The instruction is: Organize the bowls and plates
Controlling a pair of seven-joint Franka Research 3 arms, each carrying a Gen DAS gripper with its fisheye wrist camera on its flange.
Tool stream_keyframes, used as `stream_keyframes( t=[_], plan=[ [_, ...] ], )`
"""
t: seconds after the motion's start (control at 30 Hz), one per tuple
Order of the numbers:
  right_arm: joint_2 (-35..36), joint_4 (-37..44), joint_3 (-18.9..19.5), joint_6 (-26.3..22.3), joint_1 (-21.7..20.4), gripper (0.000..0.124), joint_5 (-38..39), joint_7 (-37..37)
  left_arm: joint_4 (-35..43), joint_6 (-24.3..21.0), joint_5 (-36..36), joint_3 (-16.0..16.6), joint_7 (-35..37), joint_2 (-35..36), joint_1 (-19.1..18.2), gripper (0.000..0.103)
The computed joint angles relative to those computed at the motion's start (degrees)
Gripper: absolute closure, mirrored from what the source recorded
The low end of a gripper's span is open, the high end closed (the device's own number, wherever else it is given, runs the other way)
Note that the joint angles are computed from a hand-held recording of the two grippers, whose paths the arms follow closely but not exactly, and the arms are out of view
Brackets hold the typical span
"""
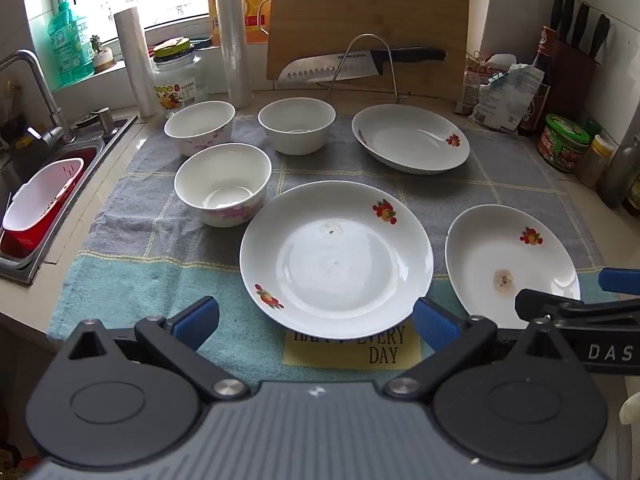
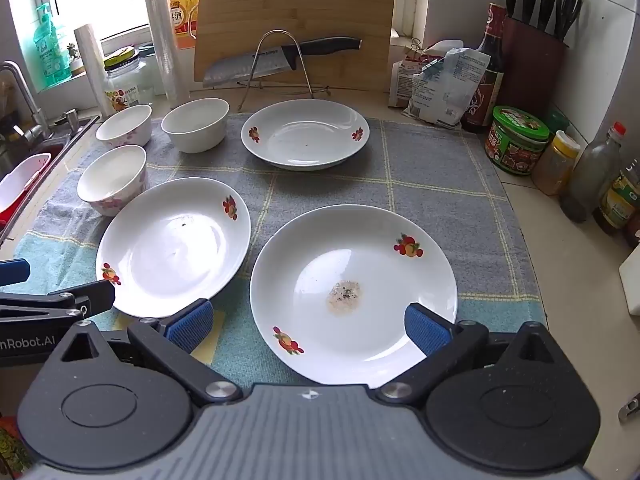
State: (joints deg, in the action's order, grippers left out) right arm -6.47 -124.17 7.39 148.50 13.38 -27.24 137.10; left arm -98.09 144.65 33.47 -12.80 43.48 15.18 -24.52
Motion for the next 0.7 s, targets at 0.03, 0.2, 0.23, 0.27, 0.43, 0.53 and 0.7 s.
stream_keyframes(
  t=[0.03, 0.2, 0.23, 0.27, 0.43, 0.53, 0.7],
  plan=[
    [0.1, 0.2, 0.0, -0.3, 0.1, 0.021, 0.1, 0.0, -0.1, 0.2, 0.1, 0.0, -0.1, -0.1, 0.0, 0.001],
    [0.4, 0.8, 0.1, -0.5, 0.4, 0.021, 0.2, 0.0, 0.3, -0.2, 0.6, 0.0, -0.3, 0.3, -0.3, 0.001],
    [-0.4, -0.2, -0.3, 0.0, 0.2, 0.021, 0.5, -0.4, 0.3, -0.2, 0.6, 0.1, -0.4, 0.3, -0.4, 0.001],
    [-0.6, -0.4, -0.2, 0.0, 0.1, 0.021, 0.4, -0.3, 0.5, -0.5, 0.3, 0.0, 0.1, 0.3, -0.3, 0.001],
    [-1.2, -1.1, 0.3, 0.4, -0.4, 0.021, 0.3, -0.3, 0.3, -0.6, 0.2, 0.0, 0.4, 0.2, -0.2, 0.001],
    [-0.6, -0.3, 0.5, -0.1, -0.3, 0.021, 0.5, -0.1, 0.1, -0.6, 0.3, 0.0, 0.4, 0.0, -0.2, 0.001],
    [-0.8, -0.5, 0.4, -0.1, -0.3, 0.021, 0.3, 0.0, 0.0, -0.5, -0.1, -0.1, 0.7, -0.1, -0.1, 0.001]
  ],
)
